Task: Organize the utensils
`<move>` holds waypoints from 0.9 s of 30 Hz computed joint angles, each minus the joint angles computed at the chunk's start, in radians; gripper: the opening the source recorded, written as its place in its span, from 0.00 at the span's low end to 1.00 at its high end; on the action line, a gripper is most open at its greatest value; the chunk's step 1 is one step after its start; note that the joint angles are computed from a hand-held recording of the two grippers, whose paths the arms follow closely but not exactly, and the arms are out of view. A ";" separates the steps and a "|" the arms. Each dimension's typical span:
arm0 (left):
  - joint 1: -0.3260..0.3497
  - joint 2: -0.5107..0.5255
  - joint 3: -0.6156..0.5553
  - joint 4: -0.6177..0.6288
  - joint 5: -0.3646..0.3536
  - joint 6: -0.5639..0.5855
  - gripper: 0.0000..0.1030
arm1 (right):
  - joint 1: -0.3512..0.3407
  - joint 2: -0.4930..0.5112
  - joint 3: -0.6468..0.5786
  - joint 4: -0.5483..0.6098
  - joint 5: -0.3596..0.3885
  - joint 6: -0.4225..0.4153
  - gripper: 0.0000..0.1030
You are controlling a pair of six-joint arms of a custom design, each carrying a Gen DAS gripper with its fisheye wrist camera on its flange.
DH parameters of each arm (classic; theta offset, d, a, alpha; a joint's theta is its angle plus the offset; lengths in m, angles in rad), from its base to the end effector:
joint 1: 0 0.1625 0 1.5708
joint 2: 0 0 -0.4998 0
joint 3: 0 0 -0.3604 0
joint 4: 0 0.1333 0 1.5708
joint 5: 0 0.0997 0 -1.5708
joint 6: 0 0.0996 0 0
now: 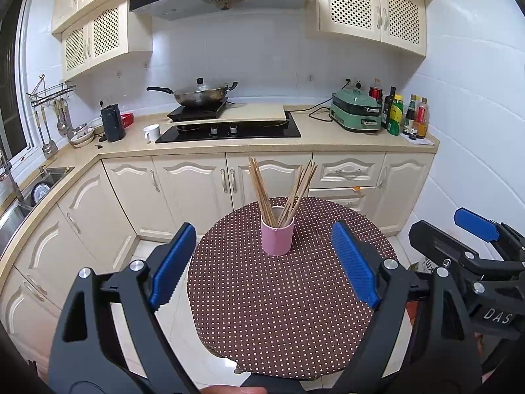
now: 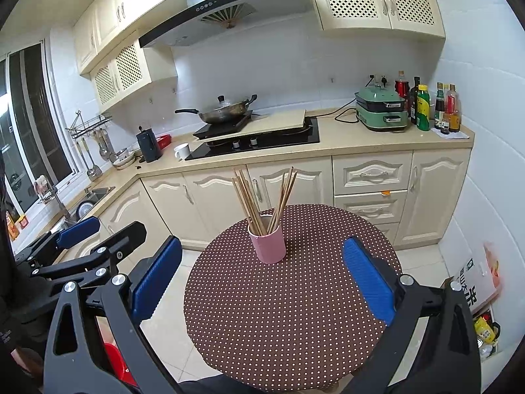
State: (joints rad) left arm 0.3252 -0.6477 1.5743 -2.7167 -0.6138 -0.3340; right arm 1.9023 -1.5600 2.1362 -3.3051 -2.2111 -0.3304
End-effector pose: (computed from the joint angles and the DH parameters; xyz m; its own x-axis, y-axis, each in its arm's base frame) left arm -0.6182 -0.4350 0.1416 -0.6363 0.3597 -0.6825 0.7582 0.4549 -0.4671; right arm 0.2067 -0.3738 0.5252 -0.8434 0.1196 0.5238 -0.4273 0.4419 -0.7888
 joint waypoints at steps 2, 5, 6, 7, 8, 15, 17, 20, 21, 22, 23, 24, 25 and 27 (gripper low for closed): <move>-0.001 0.000 0.000 0.004 0.001 -0.003 0.81 | -0.003 -0.002 0.001 0.003 0.004 0.004 0.92; -0.002 0.001 -0.002 0.019 0.010 -0.011 0.81 | -0.009 -0.006 0.002 0.013 0.015 0.014 0.92; -0.001 0.001 -0.005 0.023 0.007 -0.012 0.81 | -0.011 -0.007 0.002 0.014 0.018 0.014 0.92; 0.000 0.000 -0.006 0.027 0.003 -0.015 0.81 | -0.012 -0.007 0.001 0.015 0.020 0.013 0.92; 0.001 0.000 -0.008 0.031 0.002 -0.018 0.81 | -0.012 -0.006 0.000 0.017 0.021 0.013 0.92; 0.010 0.004 -0.025 0.044 -0.006 -0.021 0.81 | -0.016 0.002 -0.011 0.025 0.025 0.014 0.92; 0.011 0.006 -0.022 0.032 -0.003 -0.013 0.81 | -0.018 0.002 -0.008 0.011 0.027 0.005 0.92; 0.015 0.008 -0.023 0.030 -0.002 -0.012 0.81 | -0.022 0.007 -0.015 0.018 0.036 0.004 0.92; 0.016 0.008 -0.023 0.027 -0.002 -0.011 0.81 | -0.023 0.008 -0.017 0.021 0.037 0.003 0.92; 0.018 0.008 -0.023 0.027 -0.004 -0.011 0.81 | -0.024 0.010 -0.019 0.023 0.036 0.002 0.92; 0.020 0.008 -0.024 0.026 -0.008 -0.009 0.81 | -0.024 0.012 -0.021 0.024 0.036 -0.001 0.92; 0.024 0.008 -0.025 0.024 -0.015 -0.005 0.81 | -0.025 0.013 -0.021 0.024 0.037 -0.002 0.92; 0.025 0.008 -0.025 0.022 -0.018 -0.004 0.81 | -0.026 0.013 -0.021 0.027 0.039 -0.002 0.92; 0.027 0.009 -0.028 0.023 -0.021 -0.003 0.81 | -0.026 0.015 -0.024 0.035 0.039 -0.001 0.92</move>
